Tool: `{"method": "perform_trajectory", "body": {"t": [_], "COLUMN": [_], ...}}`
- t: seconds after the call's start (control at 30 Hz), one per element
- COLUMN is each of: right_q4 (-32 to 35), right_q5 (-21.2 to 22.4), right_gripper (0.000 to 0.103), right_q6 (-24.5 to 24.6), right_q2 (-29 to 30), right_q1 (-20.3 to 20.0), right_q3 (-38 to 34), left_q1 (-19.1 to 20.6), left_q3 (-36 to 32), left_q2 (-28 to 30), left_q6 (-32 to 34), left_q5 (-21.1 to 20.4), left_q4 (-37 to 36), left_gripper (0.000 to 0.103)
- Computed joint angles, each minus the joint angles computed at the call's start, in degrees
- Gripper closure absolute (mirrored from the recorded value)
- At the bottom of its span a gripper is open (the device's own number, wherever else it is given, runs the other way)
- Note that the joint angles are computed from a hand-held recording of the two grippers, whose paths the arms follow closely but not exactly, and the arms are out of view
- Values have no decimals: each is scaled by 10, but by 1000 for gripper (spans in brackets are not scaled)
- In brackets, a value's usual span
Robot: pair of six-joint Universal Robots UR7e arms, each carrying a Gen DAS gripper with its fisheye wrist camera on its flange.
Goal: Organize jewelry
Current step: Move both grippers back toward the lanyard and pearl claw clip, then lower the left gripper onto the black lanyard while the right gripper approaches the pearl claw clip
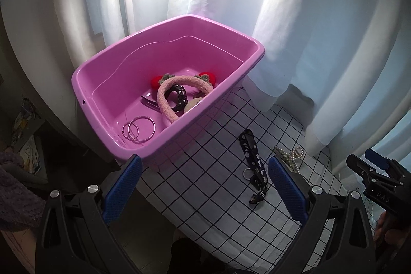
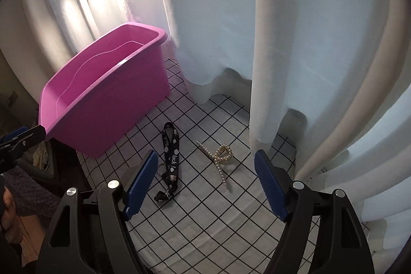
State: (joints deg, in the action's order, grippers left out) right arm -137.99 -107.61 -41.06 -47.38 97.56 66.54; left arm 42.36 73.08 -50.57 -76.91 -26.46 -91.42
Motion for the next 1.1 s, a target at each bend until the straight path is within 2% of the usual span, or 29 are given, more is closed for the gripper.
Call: {"method": "perform_trajectory", "body": {"t": [0.23, 0.53, 0.8, 1.0, 1.1], "right_q4": [-59, -96, -104, -104, -92], "right_q5": [7, 35, 58, 77, 85], "right_gripper": [29, 29, 29, 29, 29], "right_q6": [-20, -61, -96, -117, -118], "right_q2": [-31, -13, 46, 90, 111], "right_q1": [-36, -62, -79, -86, -88], "right_q3": [78, 96, 54, 6, -22], "left_q1": [-2, 26, 52, 75, 83], "left_q3": [31, 24, -2, -7, -14], "left_q2": [23, 83, 141, 168, 179], "left_q6": [29, 33, 66, 114, 118], "left_q5": [-40, -83, -31, -13, -6], "left_q4": [-90, -117, -155, -219, -224], "left_gripper": [7, 7, 7, 7, 7]}}
